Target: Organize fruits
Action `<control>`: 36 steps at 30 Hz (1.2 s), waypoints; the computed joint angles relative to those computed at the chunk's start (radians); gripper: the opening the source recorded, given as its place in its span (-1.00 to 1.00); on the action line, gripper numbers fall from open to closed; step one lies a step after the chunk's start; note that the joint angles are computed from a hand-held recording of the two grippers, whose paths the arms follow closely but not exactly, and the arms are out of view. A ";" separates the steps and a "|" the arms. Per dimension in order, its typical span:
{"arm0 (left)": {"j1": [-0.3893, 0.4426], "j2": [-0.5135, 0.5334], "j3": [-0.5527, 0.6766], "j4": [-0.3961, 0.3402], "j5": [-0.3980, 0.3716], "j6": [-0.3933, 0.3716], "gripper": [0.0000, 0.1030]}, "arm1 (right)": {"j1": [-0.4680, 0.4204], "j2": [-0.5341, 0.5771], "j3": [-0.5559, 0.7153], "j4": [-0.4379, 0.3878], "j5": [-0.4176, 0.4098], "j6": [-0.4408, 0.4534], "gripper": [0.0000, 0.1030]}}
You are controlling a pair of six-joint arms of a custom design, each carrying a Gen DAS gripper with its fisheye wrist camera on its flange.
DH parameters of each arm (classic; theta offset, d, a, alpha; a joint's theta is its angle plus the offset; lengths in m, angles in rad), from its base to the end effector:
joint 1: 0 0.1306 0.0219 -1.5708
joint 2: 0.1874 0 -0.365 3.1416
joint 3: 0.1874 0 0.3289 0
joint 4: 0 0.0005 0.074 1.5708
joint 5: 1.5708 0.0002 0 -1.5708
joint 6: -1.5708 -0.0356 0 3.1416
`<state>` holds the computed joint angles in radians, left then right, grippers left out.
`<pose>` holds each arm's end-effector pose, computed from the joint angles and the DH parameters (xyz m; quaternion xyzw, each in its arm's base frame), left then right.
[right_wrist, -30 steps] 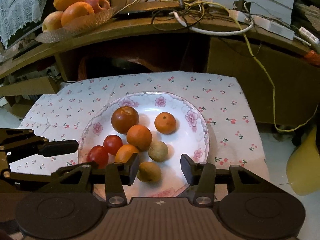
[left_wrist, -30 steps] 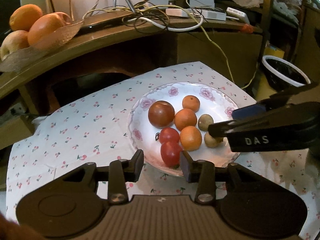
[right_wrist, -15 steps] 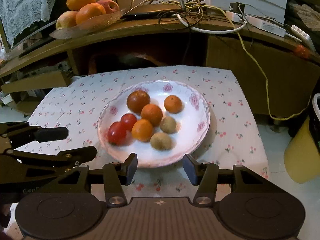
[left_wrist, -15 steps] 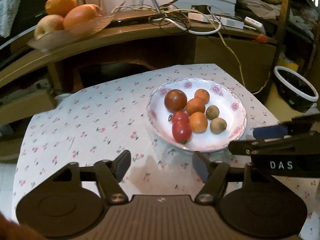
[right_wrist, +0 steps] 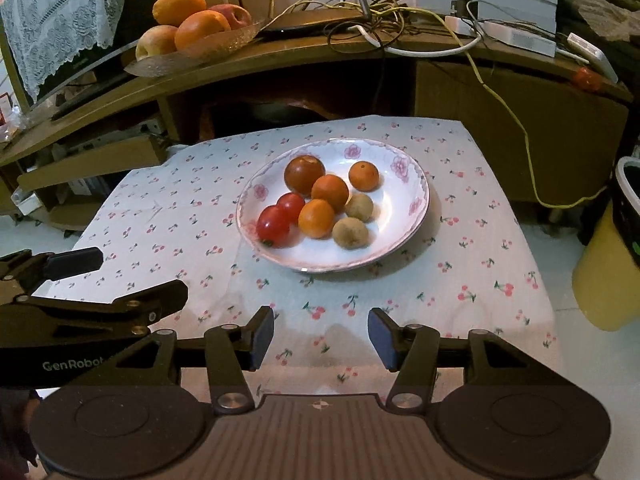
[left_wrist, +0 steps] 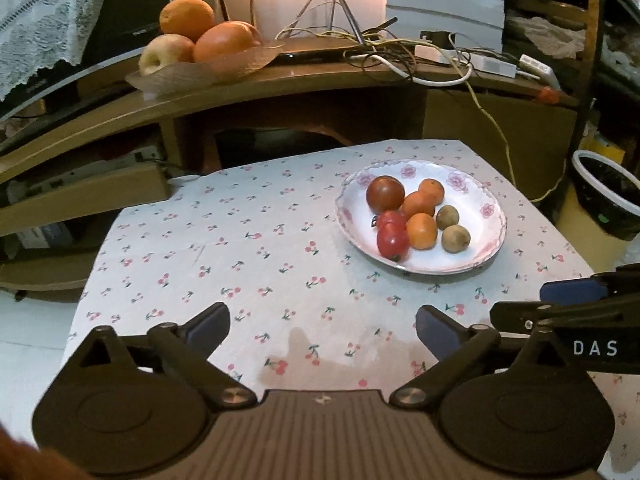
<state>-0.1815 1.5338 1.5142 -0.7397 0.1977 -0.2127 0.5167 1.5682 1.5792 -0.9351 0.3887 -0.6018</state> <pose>0.4750 -0.0948 0.4099 0.2173 0.8890 -0.0845 0.3941 0.4261 0.2260 0.4075 0.1009 0.9269 0.0102 0.3614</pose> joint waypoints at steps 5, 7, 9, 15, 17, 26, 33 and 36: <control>-0.007 -0.038 -0.036 0.019 -0.031 0.013 1.00 | 0.019 -0.017 -0.017 -0.007 0.013 -0.041 0.06; -0.006 -0.052 -0.051 0.023 -0.026 0.021 1.00 | 0.027 -0.023 -0.023 -0.012 0.020 -0.056 0.07; -0.002 -0.063 -0.064 0.024 -0.016 0.034 1.00 | 0.034 -0.028 -0.026 -0.023 0.027 -0.074 0.07; 0.005 -0.092 -0.094 0.023 -0.001 0.043 1.00 | 0.056 -0.046 -0.042 -0.031 0.046 -0.110 0.07; 0.006 -0.101 -0.105 0.023 -0.005 0.042 1.00 | 0.063 -0.050 -0.046 -0.037 0.049 -0.123 0.07; 0.009 -0.130 -0.137 0.015 -0.015 0.044 1.00 | 0.098 -0.063 -0.061 -0.062 0.082 -0.166 0.08; 0.009 -0.152 -0.160 0.006 -0.029 0.040 1.00 | 0.119 -0.063 -0.061 -0.095 0.100 -0.195 0.08; 0.009 -0.162 -0.169 0.005 -0.035 0.042 1.00 | 0.129 -0.063 -0.061 -0.107 0.107 -0.206 0.08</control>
